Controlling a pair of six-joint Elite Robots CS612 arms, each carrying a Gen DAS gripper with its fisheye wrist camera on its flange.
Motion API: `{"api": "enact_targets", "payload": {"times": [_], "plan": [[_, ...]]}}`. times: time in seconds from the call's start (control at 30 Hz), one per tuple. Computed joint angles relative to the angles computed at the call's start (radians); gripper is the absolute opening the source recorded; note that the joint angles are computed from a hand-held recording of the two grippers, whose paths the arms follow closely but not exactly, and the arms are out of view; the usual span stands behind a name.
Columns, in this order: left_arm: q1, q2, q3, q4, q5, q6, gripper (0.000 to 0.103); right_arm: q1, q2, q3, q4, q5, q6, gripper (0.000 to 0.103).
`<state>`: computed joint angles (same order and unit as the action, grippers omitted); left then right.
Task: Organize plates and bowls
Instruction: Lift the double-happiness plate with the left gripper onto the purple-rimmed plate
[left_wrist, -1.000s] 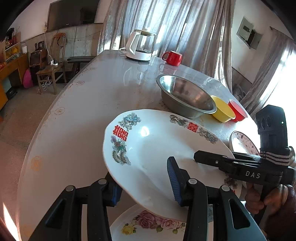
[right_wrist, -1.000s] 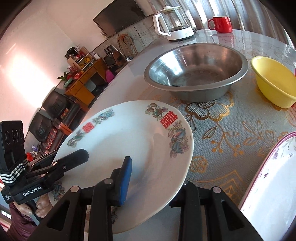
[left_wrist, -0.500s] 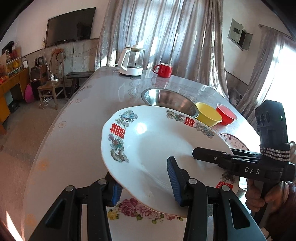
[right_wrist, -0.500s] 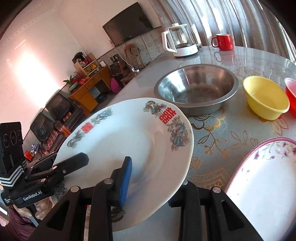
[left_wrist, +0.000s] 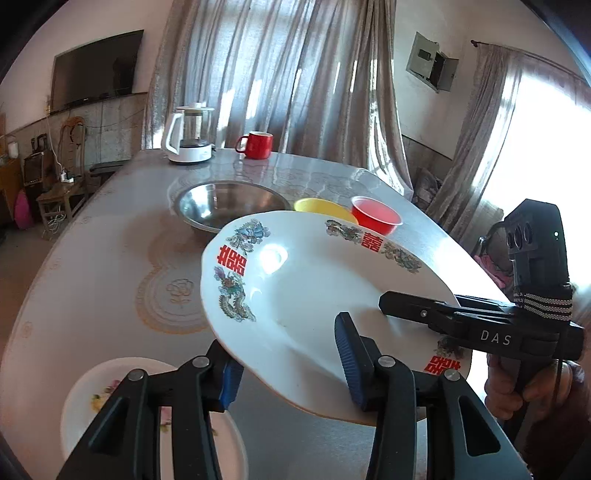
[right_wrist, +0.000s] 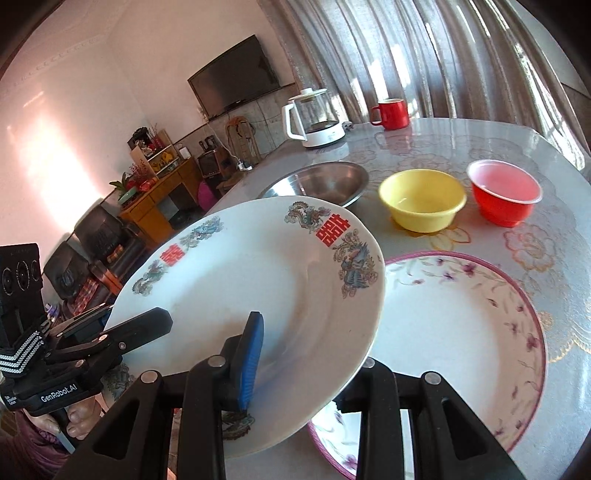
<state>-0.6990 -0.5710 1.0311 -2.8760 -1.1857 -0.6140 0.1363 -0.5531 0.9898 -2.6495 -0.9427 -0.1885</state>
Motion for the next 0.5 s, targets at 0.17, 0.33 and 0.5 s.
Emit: {"api": "enact_targets", "payload": {"times": [0.17,0.33,0.5], "plan": [[-0.006,0.066,-0.124,0.078,-0.078,0.011,0.048,-0.030,-0.019,0.050,-0.028,-0.059,0.050,0.031],[-0.005,0.132,-0.248,0.165,-0.137,0.011,0.048,-0.048,-0.022,0.071,-0.029,-0.114,0.096,0.032],[-0.001,0.169,-0.318,0.228,-0.168,0.000,0.048,-0.055,-0.008,0.053,-0.006,-0.139,0.121,0.032]]}}
